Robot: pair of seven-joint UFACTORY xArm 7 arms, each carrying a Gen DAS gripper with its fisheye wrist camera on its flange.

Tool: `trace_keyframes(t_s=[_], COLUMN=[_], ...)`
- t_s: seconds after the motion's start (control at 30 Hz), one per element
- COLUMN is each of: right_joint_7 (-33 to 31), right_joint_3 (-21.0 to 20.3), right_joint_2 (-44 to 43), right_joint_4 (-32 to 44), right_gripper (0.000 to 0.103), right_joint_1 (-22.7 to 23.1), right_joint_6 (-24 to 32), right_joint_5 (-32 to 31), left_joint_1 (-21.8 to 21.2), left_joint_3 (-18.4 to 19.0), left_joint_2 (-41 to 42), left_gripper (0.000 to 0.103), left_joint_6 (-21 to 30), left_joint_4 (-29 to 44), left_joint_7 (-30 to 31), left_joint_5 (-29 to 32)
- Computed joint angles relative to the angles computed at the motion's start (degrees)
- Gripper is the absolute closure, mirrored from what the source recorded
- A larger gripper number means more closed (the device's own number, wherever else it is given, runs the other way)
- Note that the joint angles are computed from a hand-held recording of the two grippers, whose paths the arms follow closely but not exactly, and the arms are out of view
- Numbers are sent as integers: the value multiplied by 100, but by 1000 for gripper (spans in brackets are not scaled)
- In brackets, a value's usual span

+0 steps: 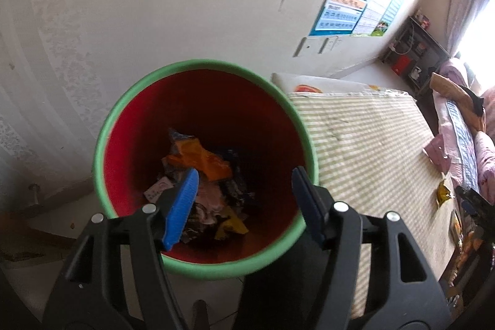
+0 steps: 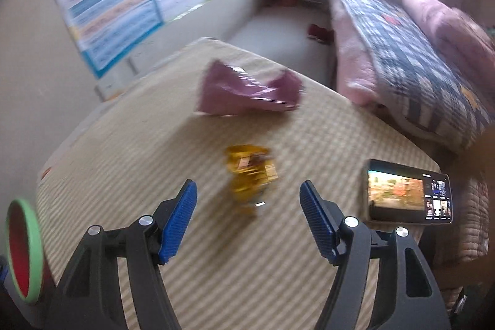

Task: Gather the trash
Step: 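Grasp the gold-yellow wrapper with the right gripper while the left moves to the pink bag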

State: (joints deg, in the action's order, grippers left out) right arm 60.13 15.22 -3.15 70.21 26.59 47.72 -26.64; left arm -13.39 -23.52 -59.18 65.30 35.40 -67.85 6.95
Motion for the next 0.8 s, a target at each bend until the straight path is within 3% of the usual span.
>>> trace_keyframes(t_s=[0.23,0.3,0.37,0.5,0.73,0.8], right_joint_7=[-336,-486,-669,-822,-854,-783], right_joint_3=[-198,-231,-263,-227,-42,-40], right_joint_2=[288,364,326,52,-458,-521], right_joint_4=[-82,-55,-134,-381,-848,-951], right_gripper=[37,59,71,84,80,61], right_joint_1=[-131,-134,-145,-136,-171,-233], right_joint_6=[-434,-482,-632,-959,-1161,-1247], right_joint_5=[708,890,1172,1410,1374,1365], left_joint_1=[-51,-62,-54,-55,-106,-137], left_joint_3=[-127,-126,-133,-182,-321,-359], left_joint_2=[123,145,191,415,1361,1600], left_gripper=[40,40,40,40,40,40], left_joint_6=[80,118,105,-76,-702,-823], left_joint_4=[231,265,305,412,831,962], left_joint_7=[1,14,26,39,119,74], left_joint_5=[34,32,47,62,197,253])
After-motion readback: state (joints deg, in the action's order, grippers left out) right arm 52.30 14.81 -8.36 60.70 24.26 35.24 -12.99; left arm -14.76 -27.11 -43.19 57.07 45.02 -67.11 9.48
